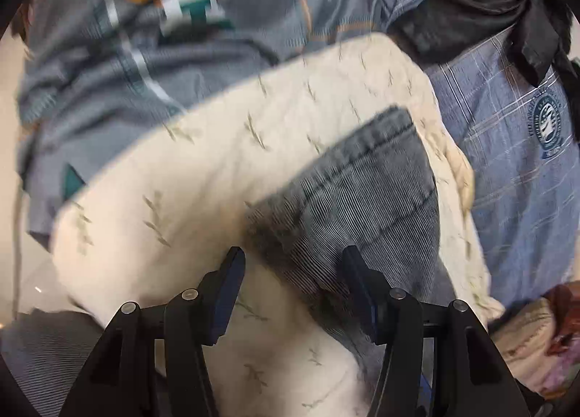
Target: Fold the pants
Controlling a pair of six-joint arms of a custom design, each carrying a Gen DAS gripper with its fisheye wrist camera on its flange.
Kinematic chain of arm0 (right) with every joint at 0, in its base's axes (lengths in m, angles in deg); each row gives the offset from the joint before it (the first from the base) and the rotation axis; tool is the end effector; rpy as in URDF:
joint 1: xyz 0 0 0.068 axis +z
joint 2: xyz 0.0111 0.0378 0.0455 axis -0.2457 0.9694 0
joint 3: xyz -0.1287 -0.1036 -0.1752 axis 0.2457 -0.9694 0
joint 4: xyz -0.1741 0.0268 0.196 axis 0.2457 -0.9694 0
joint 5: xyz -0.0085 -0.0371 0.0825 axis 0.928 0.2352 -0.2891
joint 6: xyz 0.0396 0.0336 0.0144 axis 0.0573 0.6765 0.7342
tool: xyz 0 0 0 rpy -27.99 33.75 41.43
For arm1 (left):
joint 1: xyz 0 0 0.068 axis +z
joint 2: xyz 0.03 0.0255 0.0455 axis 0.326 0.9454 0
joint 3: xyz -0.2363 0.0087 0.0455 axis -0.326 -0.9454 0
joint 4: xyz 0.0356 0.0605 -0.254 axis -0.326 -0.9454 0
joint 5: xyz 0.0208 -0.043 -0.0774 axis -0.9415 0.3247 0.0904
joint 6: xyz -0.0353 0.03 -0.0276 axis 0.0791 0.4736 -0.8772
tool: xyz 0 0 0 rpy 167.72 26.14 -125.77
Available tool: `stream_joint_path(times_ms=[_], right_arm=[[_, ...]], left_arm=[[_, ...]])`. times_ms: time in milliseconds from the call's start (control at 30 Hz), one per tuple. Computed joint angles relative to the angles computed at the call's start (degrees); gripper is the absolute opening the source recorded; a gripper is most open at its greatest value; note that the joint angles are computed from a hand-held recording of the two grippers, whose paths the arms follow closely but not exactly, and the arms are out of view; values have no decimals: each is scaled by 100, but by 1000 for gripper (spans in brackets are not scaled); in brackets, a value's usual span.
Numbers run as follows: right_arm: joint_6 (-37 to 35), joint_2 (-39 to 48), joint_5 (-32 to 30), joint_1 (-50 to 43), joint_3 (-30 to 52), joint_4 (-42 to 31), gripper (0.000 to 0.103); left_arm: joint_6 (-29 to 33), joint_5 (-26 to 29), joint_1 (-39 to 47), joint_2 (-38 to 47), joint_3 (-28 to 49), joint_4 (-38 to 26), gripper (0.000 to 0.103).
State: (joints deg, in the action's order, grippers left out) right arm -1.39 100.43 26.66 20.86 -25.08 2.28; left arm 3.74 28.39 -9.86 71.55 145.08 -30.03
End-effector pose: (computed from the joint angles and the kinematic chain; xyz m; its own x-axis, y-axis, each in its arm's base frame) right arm 0.1577 0.1207 0.2279 -0.8747 -0.0500 -0.4820 -0.3010 0.8356 0.4595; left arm 0.2689 -0.1485 0.1978 -0.6578 -0.7332 -0.1725 -0.5233 0.6096 -0.5954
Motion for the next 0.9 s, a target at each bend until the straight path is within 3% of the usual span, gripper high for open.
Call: stream_joint_path(times_ms=[233,267,300,367,400,600,667,733,800,867,900], right_arm=[[-171,679,67,191,327,372,49],[-221,844,114,223,421,341,45],[-290,1069,120,237,513,316,34],[-372,1374,-34,176,582,331,15],[-393,1475,-87,146,596,306,14],[-370,1571,-384,27,568,293,18],[-407,1841,-533,8,627,276,19],[-435,2011,-509,15,606,296,17],[-408,1855,-624,-47,528,348,22],[-361,1638,-713,-128,475,362,30],[-339,1542,-682,-161,479,336,33]], left_arm=[[-195,269,249,-181,-492,574,53],[-268,198,239,-230,-532,541,37],[-313,89,207,-220,-522,518,15],[-313,93,242,-283,-619,645,12],[-382,-52,184,-493,-789,766,11],[-637,-570,-184,-1032,-1204,863,12],[-597,-995,-445,-750,-766,319,15],[-572,-943,-449,-236,-318,-14,21],[-566,-734,-321,10,-237,76,27],[-481,-817,-310,164,-5,-15,24],[-357,-909,-348,293,196,-111,15]])
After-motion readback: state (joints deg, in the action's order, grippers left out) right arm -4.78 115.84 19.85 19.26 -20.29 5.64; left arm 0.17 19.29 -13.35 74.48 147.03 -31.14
